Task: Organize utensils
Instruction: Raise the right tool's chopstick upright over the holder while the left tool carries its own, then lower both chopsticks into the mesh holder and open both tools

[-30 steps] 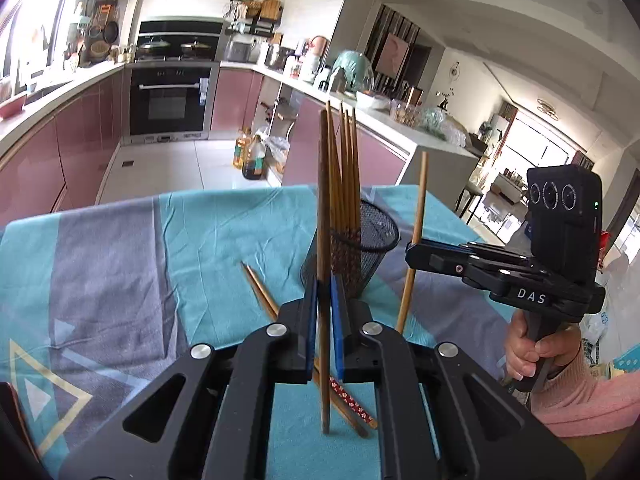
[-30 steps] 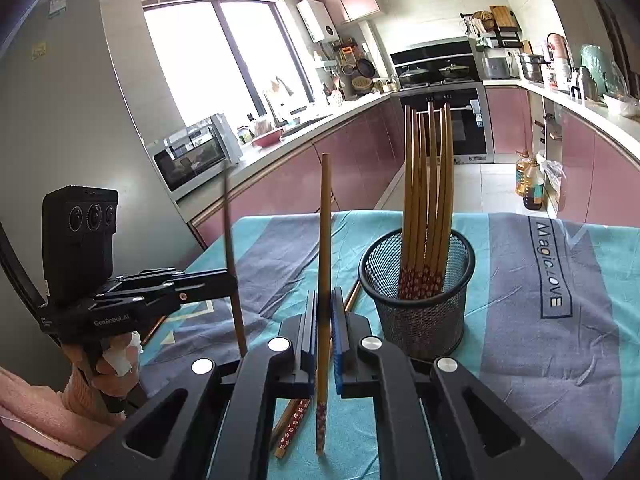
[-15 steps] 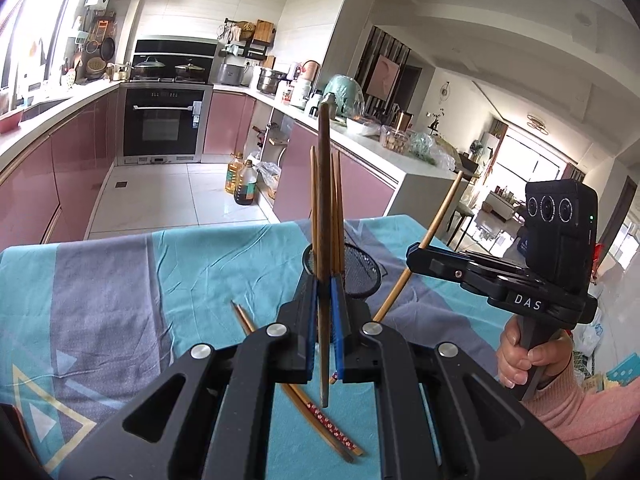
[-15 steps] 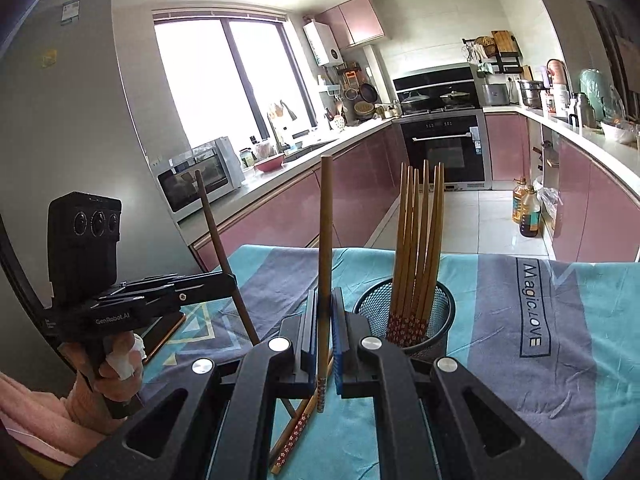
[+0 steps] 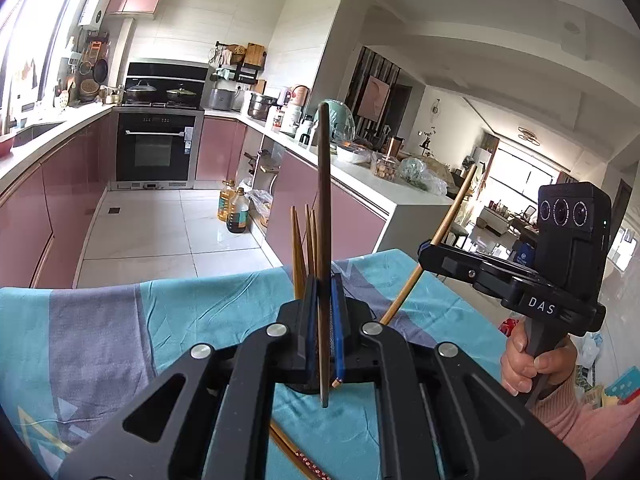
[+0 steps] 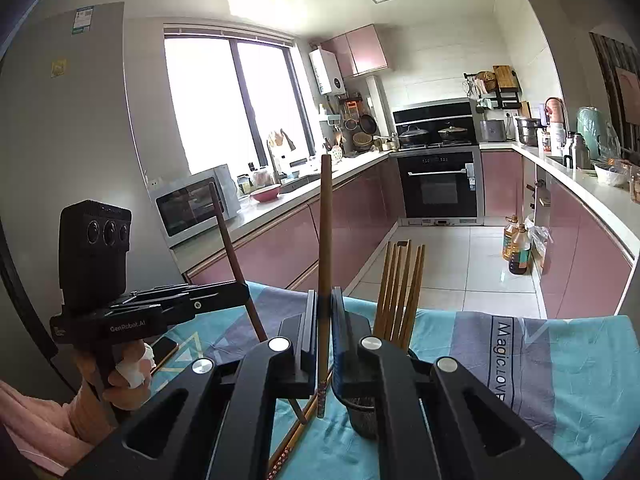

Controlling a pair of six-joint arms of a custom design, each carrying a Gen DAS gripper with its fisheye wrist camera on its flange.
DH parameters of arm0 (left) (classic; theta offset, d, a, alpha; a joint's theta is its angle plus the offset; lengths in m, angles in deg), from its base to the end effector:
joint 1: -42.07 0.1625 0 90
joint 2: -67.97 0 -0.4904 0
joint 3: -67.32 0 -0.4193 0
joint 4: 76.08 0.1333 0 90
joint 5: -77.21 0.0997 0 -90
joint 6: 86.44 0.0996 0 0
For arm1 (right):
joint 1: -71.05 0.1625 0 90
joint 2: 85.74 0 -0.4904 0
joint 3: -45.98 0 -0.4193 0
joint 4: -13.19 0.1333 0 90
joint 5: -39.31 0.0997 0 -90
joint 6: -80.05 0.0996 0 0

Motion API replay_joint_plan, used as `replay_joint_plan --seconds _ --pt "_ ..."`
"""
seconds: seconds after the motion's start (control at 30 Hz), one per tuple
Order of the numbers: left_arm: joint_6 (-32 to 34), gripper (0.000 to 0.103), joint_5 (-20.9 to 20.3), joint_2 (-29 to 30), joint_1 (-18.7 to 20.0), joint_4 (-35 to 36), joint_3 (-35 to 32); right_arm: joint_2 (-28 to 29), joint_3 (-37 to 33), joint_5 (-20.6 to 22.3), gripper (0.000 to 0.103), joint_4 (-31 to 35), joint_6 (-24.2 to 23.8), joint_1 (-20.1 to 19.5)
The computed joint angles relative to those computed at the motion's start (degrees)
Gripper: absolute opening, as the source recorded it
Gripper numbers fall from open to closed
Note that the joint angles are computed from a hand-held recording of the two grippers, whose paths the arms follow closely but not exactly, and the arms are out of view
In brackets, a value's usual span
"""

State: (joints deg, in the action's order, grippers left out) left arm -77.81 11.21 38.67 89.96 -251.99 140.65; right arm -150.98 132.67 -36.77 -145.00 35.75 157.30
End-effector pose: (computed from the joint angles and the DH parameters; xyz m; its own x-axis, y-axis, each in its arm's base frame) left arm -0.4505 -0.7576 0.1099 -0.7751 0.4894 -0.3996 0.6226 0.4844 -0.6146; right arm 0.1089 -0.7431 0.4608 -0.7327 -0.5573 0.3906 -0.6524 0.4117 -0.6363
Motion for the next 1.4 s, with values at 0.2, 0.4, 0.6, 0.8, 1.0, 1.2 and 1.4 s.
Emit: replay_joint_plan --seconds 0.2,0.4,0.6,0.8,1.0,1.2,1.4 --pt "0.8 0.007 -1.3 0.9 0.0 0.3 -2.9 0.7 -1.9 0.0 0.006 -0.6 0.2 0.3" --pt "2.1 0.007 -0.8 2.4 -0.3 0.5 -5.8 1.7 -3.5 -0.3 0.006 -1.3 0.4 0.4" --pt "3.3 0.007 1.0 4.3 -0.6 1.1 -8.2 3.2 -5.1 -1.5 0.006 -1.8 1.0 0.4" --pt "3.9 0.007 2.4 5.9 -0.6 4.3 -10.3 4.9 -6.7 -3.8 0.006 -1.7 2.2 0.2" --pt "4.0 0.007 4.3 6.7 -0.7 7.9 -10.4 6.3 -8.2 -6.7 0.006 0.8 2.4 0.1" --pt "2.7 0.007 5.2 6.8 -0.5 13.2 -10.7 7.1 -9.1 -9.7 0.006 3.3 2.2 0.2" --pt "1.2 0.007 5.5 7.2 0.0 18.4 -12.6 8.3 -10.9 -12.6 0.006 6.3 2.4 0.5"
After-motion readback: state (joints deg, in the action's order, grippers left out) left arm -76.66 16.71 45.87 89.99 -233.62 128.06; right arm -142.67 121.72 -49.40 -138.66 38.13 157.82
